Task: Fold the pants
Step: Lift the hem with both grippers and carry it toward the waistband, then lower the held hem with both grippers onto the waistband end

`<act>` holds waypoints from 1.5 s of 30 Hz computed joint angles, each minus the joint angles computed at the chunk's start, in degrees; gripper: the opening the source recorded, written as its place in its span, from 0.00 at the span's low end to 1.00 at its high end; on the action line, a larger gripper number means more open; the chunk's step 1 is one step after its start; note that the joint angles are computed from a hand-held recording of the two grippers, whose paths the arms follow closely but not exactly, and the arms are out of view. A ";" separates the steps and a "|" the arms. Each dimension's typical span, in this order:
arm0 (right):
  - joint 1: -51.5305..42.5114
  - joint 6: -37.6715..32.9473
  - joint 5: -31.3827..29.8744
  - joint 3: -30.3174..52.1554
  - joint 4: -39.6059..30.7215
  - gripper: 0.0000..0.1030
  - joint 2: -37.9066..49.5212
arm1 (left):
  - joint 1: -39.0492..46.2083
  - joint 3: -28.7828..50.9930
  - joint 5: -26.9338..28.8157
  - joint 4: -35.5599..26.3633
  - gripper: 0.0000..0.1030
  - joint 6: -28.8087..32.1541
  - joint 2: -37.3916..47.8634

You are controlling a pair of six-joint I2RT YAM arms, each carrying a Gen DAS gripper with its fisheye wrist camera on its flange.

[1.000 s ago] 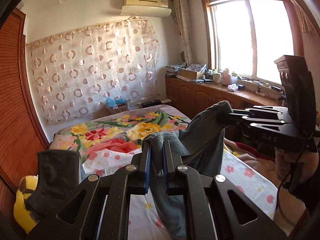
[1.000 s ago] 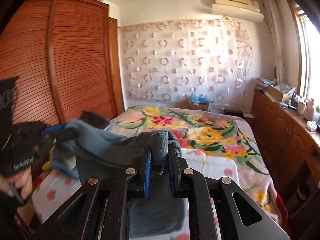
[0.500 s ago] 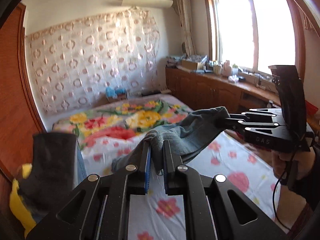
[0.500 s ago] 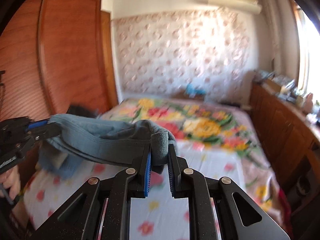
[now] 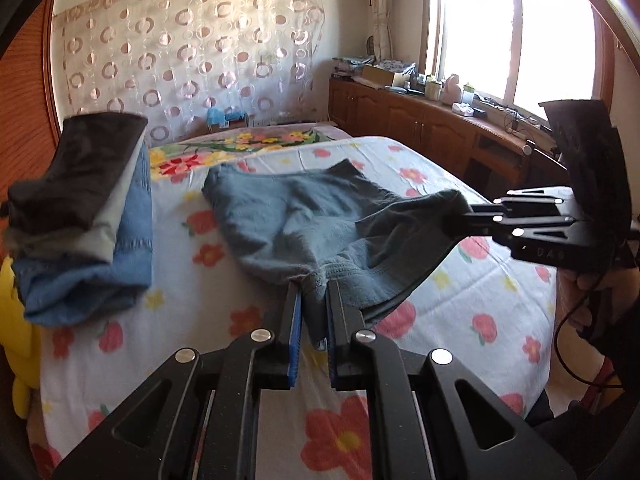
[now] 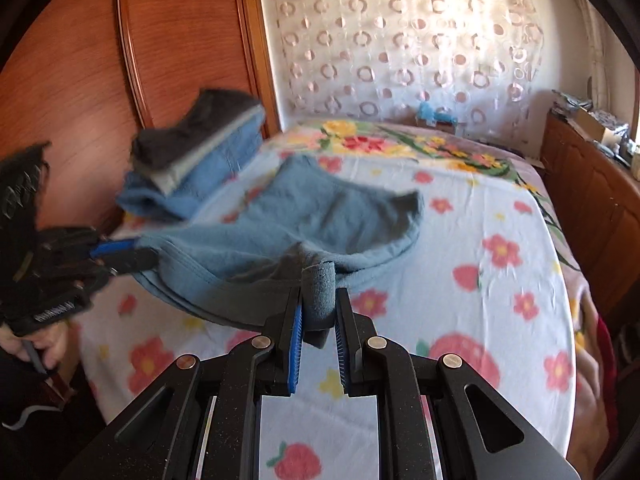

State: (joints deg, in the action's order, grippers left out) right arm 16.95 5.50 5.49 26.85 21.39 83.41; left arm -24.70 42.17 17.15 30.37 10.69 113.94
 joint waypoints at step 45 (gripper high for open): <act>-2.32 7.31 -3.86 -8.13 22.43 0.15 14.68 | 1.13 2.43 3.12 0.88 0.21 -6.24 10.31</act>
State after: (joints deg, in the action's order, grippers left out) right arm 14.63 12.81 1.63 18.72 43.82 98.09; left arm -23.57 44.60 20.27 31.26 4.45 124.26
